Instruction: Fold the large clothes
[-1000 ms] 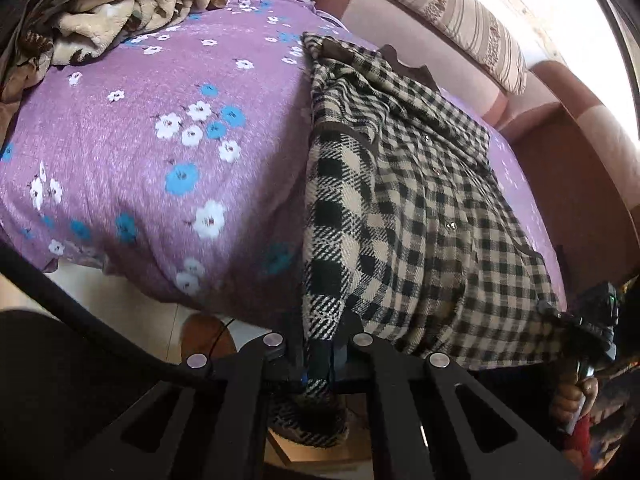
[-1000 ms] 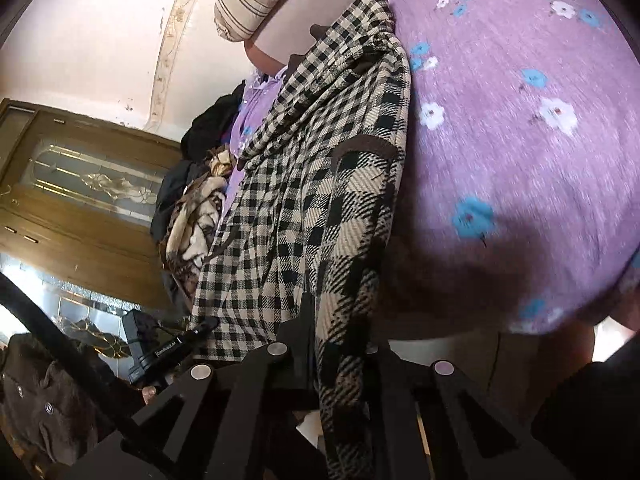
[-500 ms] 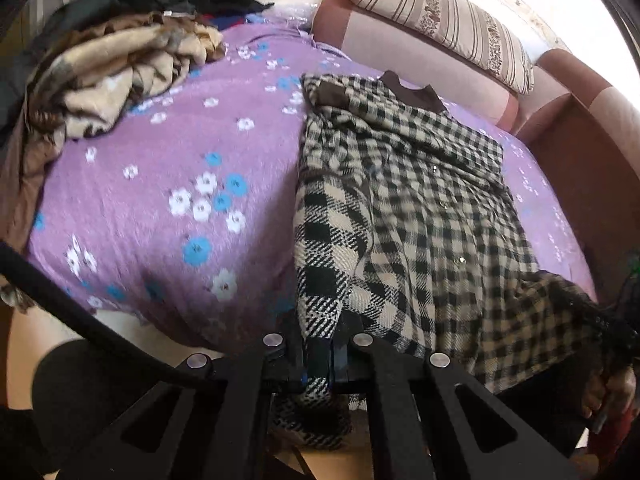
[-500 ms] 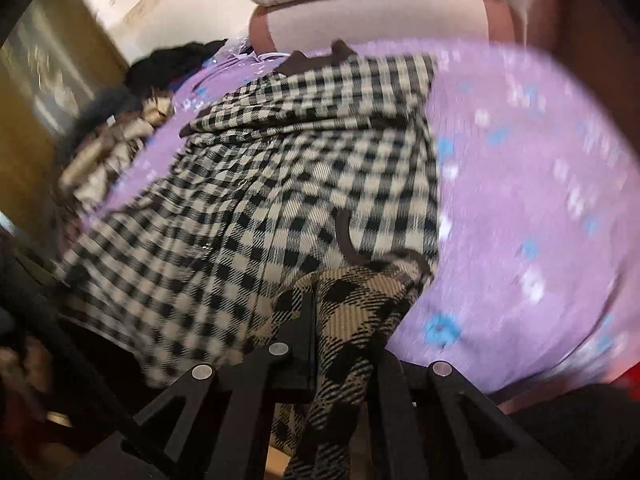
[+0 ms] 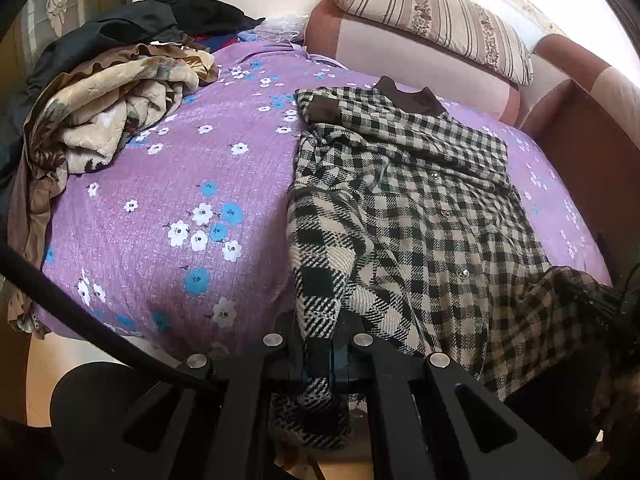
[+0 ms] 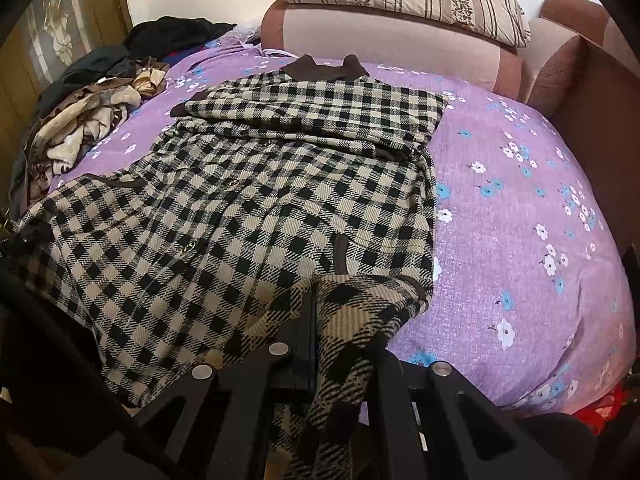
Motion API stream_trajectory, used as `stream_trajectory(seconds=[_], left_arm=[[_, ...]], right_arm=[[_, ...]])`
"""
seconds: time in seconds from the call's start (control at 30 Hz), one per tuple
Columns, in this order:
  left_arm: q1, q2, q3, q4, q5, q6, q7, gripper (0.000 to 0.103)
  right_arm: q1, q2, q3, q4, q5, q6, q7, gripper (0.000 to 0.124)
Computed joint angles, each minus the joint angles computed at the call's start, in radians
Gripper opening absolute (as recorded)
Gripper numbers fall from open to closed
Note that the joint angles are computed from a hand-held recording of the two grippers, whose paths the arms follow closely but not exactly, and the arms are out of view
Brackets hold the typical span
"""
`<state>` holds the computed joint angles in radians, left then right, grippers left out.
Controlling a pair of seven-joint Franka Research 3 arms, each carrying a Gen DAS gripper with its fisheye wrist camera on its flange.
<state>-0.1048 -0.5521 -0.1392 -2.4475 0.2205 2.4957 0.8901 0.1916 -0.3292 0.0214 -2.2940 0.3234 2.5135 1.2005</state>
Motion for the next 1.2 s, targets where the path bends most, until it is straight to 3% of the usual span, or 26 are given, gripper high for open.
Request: stream_trajectory(seconds=[0.13, 0.23, 0.37, 0.5, 0.57, 0.67, 0.8, 0.87, 0.9, 1.03, 1.2], left_arm=[[-0.008, 0.003, 0.009, 0.004, -0.016, 0.002, 0.003, 0.005], [-0.034, 0.026, 0.050, 0.036, -0.077, 0.024, 0.045, 0.005], [-0.026, 0.127, 0.072, 0.156, -0.122, 0.064, 0.097, 0.005], [0.038, 0.318, 0.068, 0.361, -0.108, 0.085, 0.099, 0.005], [0.066, 0.444, 0.065, 0.503, -0.107, 0.056, 0.091, 0.005], [0.101, 0.658, 0.060, 0.751, -0.027, -0.023, 0.012, 0.006], [0.108, 0.933, 0.063, 1.090, 0.011, -0.197, -0.014, 0.007], [0.107, 1.025, 0.064, 1.206, 0.006, -0.267, -0.017, 0.007], [0.110, 1.054, 0.062, 1.243, 0.001, -0.278, -0.011, 0.007], [0.148, 1.082, 0.033, 1.269, -0.068, -0.208, 0.032, 0.011], [0.200, 1.129, -0.010, 1.331, -0.219, -0.133, 0.046, 0.033]], right_arm=[[0.018, 0.004, -0.028, 0.013, 0.061, -0.031, -0.032, 0.006], [0.050, 0.043, -0.130, 0.095, 0.308, -0.195, -0.145, 0.006], [0.011, 0.152, -0.184, 0.253, 0.517, -0.347, -0.202, 0.006], [-0.043, 0.325, -0.175, 0.455, 0.694, -0.324, -0.219, 0.006], [-0.073, 0.419, -0.157, 0.560, 0.746, -0.312, -0.186, 0.006], [-0.101, 0.619, -0.120, 0.784, 0.737, -0.271, -0.112, 0.006], [-0.119, 0.874, -0.093, 1.072, 0.617, -0.297, 0.053, 0.015], [-0.136, 0.939, -0.075, 1.127, 0.603, -0.304, 0.133, 0.041], [-0.151, 0.963, -0.060, 1.154, 0.607, -0.310, 0.160, 0.047], [-0.211, 1.020, 0.009, 1.234, 0.633, -0.299, 0.193, 0.052], [-0.219, 0.998, 0.035, 1.217, 0.549, -0.194, 0.187, 0.061]])
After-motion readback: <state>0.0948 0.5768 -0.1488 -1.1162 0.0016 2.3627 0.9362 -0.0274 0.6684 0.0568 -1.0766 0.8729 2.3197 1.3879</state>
